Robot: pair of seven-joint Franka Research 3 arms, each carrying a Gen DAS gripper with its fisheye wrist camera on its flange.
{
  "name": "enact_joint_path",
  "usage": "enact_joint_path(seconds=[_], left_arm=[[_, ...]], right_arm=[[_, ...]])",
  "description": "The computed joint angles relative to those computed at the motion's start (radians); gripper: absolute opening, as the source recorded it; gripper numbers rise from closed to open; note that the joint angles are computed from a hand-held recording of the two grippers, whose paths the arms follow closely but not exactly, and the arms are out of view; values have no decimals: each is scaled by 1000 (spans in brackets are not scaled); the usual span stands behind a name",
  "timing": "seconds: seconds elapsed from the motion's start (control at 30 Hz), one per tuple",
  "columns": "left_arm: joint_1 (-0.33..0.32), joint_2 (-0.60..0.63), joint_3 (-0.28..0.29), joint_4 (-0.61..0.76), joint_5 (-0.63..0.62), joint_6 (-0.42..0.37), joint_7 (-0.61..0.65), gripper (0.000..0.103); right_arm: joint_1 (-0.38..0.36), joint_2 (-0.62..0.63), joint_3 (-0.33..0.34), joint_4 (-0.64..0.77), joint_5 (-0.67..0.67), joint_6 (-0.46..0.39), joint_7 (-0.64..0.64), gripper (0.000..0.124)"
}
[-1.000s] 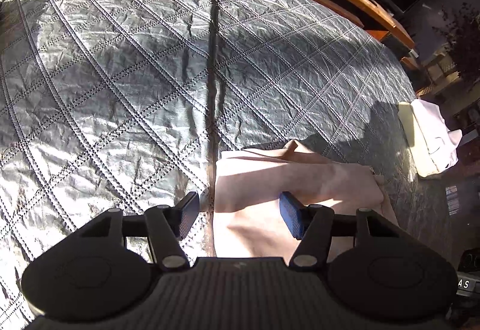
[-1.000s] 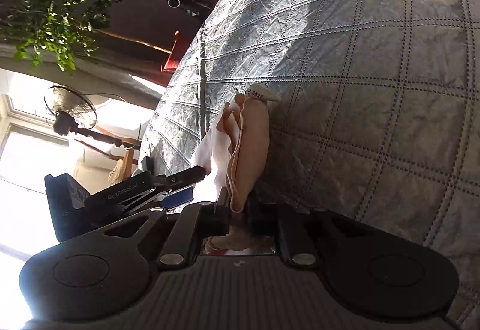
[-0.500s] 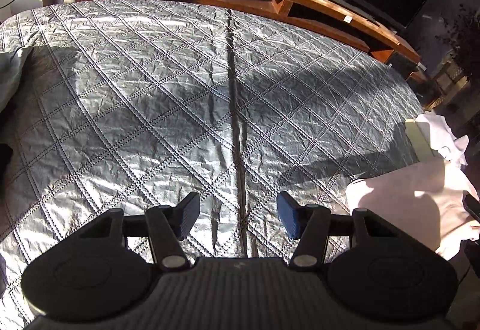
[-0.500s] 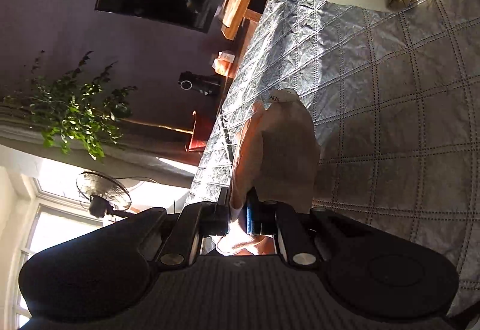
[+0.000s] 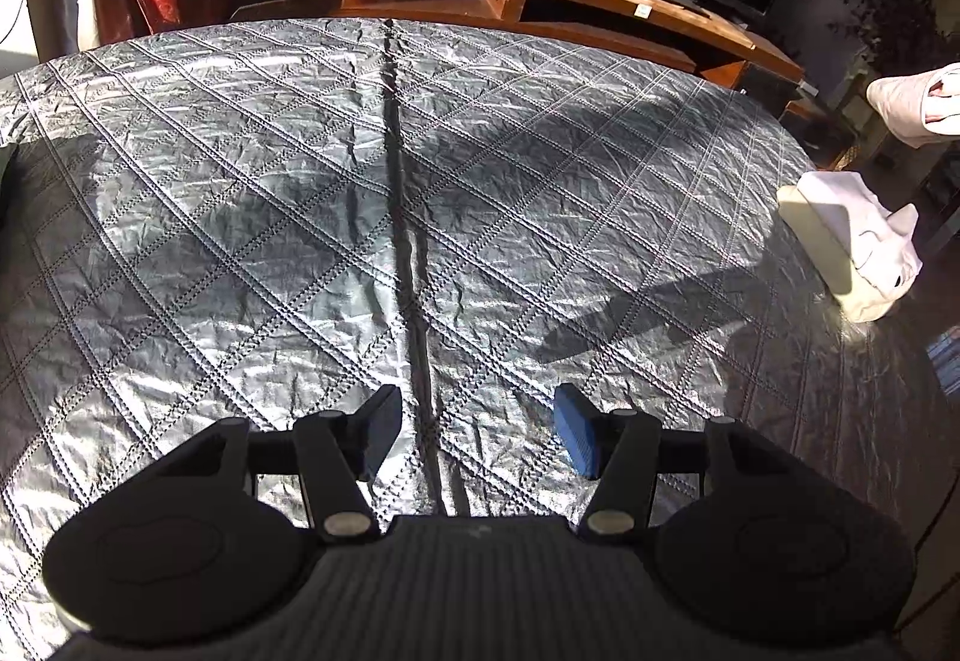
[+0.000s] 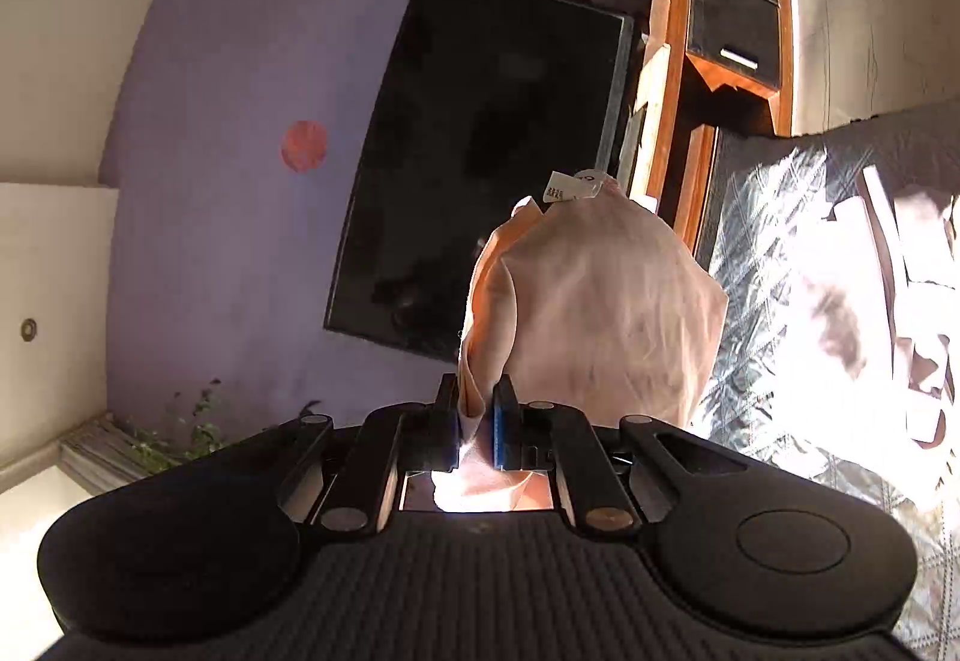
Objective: Fold clothes
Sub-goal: 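Carry the pink garment with the right gripper onto the folded clothes stack, then open the right gripper and release the pink garment on the stack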
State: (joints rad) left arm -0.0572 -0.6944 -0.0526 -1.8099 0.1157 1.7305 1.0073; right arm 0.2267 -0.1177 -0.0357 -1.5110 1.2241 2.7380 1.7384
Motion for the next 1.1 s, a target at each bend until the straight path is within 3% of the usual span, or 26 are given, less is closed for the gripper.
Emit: enact_joint_path(seconds=[0.07, 0.1, 0.17, 0.27, 0.37, 0.43, 0.57, 0.67, 0.73, 0.8, 0.83, 0.87, 0.97, 1.0, 1.03, 1.1], left_arm=[[-6, 5, -4, -1, -5, 5, 2, 52], [-8, 7, -5, -1, -9, 8, 3, 52], [-13, 10, -7, -2, -12, 10, 7, 52], [-20, 13, -10, -5, -16, 12, 15, 52], [-25, 18, -11, -5, -22, 17, 17, 52], [-27, 22, -12, -4, -27, 22, 17, 52], [-35, 29, -11, 0, -39, 32, 23, 53], [-41, 33, -9, 6, -50, 31, 30, 55], [-44, 35, -9, 11, -56, 26, 34, 59], [-45, 34, -8, 12, -58, 22, 38, 65], [-43, 33, -9, 11, -57, 20, 38, 65], [-41, 31, -11, 11, -55, 16, 36, 65], [-35, 27, -12, 18, -51, 0, 28, 66], [-33, 27, -12, 25, -50, -10, 22, 67], [-29, 27, -11, 34, -50, -23, 15, 68], [-25, 31, -8, 59, -58, -54, -4, 75]], right_arm=[[-37, -10, 40, -74, -77, 61, 108, 12], [-17, -18, 23, -124, -160, 75, 201, 12], [49, -35, -53, -208, -422, 3, 456, 12], [80, -76, -56, -321, -460, 78, 510, 12], [72, -76, -50, -325, -513, 42, 505, 13], [64, -60, -56, -284, -650, -24, 536, 17], [26, -31, -55, -165, -879, -229, 543, 44], [-1, -16, -22, -69, -1124, -369, 480, 53], [-14, -11, 19, -24, -1305, -391, 421, 50], [11, -17, 23, -29, -1458, -325, 337, 50], [19, -12, 25, -23, -1483, -303, 266, 50], [30, 16, 26, 17, -1492, -337, 214, 49], [63, 153, 8, 241, -1387, -620, 58, 50], [59, 163, 12, 268, -1364, -670, 91, 49], [87, 147, -11, 260, -1368, -687, 132, 48], [77, 54, 6, 141, -1376, -627, 188, 49]])
